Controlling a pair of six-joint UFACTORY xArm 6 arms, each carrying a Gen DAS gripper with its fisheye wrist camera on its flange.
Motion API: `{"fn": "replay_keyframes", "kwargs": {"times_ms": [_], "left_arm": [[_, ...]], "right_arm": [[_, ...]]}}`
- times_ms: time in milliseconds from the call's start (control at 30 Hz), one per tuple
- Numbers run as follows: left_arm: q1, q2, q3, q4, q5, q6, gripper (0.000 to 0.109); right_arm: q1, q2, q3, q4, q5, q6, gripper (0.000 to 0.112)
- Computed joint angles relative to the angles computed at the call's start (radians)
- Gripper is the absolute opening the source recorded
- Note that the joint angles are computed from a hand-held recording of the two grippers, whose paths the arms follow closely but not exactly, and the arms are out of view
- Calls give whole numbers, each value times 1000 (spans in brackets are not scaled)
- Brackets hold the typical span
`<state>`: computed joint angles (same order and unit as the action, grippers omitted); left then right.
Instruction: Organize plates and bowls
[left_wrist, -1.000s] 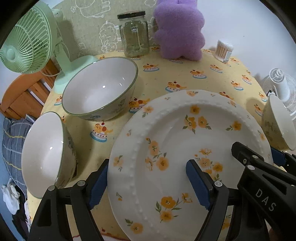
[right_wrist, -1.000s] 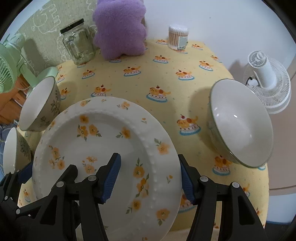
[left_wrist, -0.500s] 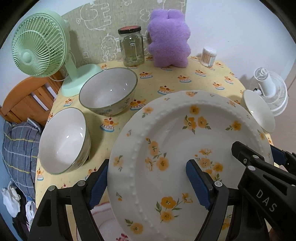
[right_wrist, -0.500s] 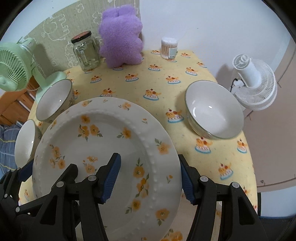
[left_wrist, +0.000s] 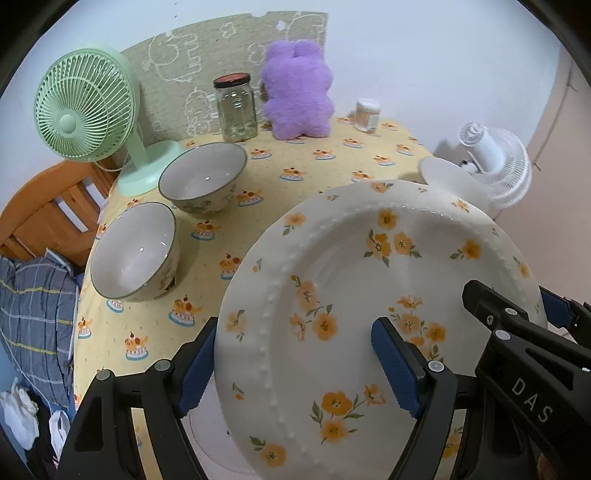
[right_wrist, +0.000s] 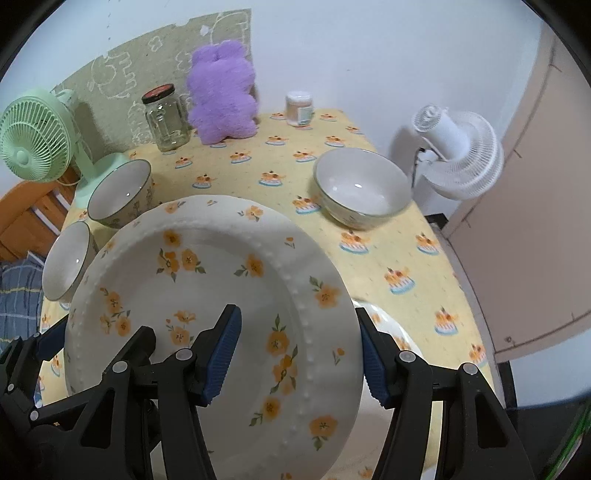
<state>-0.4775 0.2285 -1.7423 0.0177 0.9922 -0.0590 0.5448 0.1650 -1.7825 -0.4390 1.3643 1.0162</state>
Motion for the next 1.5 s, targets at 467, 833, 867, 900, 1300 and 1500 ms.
{"fn": "replay_keyframes", "kwargs": {"times_ms": [467, 833, 867, 900, 1300, 1500], "left_arm": [[-102, -111, 146, 55, -11, -114, 82], [-205, -67, 140, 103, 26, -337, 82], [-211, -61, 137, 106, 28, -350, 82], [-217, -55, 135, 107, 29, -364, 82], [-245, 20, 92, 122, 59, -486, 82], [-245, 35, 86, 123, 68, -510, 82]], "right_arm": [[-2, -255, 312, 9, -49, 22, 65], [-117, -405, 529, 87, -150, -181, 65], [-130, -413, 544, 95, -159, -202, 65], [-143, -419, 557, 102, -168, -222, 65], [-228, -406, 618, 180, -246, -395, 65], [-239, -383, 616, 203, -262, -433, 65]]}}
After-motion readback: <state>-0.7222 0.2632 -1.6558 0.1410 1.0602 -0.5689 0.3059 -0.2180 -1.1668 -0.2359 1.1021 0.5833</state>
